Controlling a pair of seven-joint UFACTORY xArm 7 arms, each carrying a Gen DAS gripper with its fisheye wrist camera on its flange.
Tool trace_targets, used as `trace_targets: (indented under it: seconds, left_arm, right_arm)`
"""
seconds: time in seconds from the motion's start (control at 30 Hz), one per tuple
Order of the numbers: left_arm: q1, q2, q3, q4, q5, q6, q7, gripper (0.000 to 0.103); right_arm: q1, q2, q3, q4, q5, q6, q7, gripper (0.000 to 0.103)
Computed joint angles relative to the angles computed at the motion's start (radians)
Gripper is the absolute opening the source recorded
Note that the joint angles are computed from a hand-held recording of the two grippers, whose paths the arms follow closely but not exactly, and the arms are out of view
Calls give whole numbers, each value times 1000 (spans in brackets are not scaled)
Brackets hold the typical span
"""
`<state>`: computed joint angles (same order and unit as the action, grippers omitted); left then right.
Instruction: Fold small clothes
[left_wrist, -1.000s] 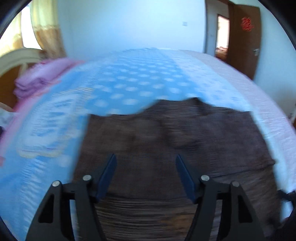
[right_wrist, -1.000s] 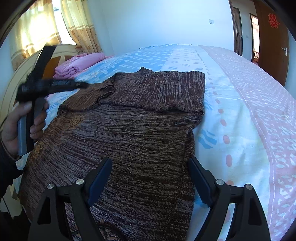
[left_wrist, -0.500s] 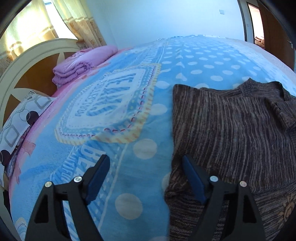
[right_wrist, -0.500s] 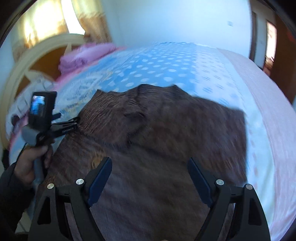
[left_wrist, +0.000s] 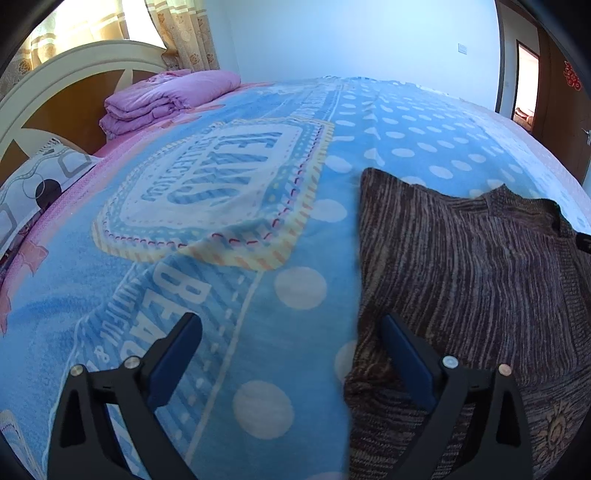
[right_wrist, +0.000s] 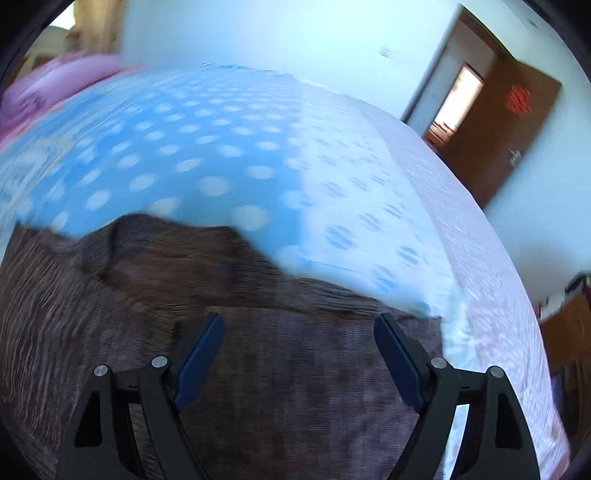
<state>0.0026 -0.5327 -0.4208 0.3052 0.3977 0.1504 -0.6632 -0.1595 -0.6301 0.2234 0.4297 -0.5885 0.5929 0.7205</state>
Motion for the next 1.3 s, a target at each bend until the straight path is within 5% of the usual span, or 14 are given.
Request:
trace_targets:
  seconds: [0.17,0.27,0.37,0.43,0.7,0.83,1.03,1.1,1.3]
  left_arm:
    - [-2,-15,3,-10,-2,-6,-1,102]
    - [5,-24,-8,-12,-2,-6,-5,103]
    - [22,-25,-33,-6,12,2,-13,103]
    - [23,-25,-39,-3,18,10,-17,103]
    - [17,-23,-32,-4,27,9,-24,103]
    - [20,-25,-37,-1,34,14,-29,103]
    - [10,-22,-26,-1,36,17,-28,103]
    - [10,-22,-25,-2,37,15,-27,103]
    - [5,-3,-16,4,36,9,-18,103]
  right_arm:
    - [262,-307,-186,-197,257,-58,-210,84]
    - [380,-420,-190,-265,362,-62,-256,75]
    - [443,-410,-141,-292,414,-67,-287,56]
    - [430,-364,-108,-291,436,-63,-293,46]
    - [404,-447,10,-305,461,32,-251,43]
    - [390,-457,12,-297,432,-43,-261,43]
    - [320,-245,15,-247,431,-124,-285,43]
    - [342,-295,-38,-295,431,-141,-289,42]
    - [355,-406,-13,-355,436,-117,-280,42]
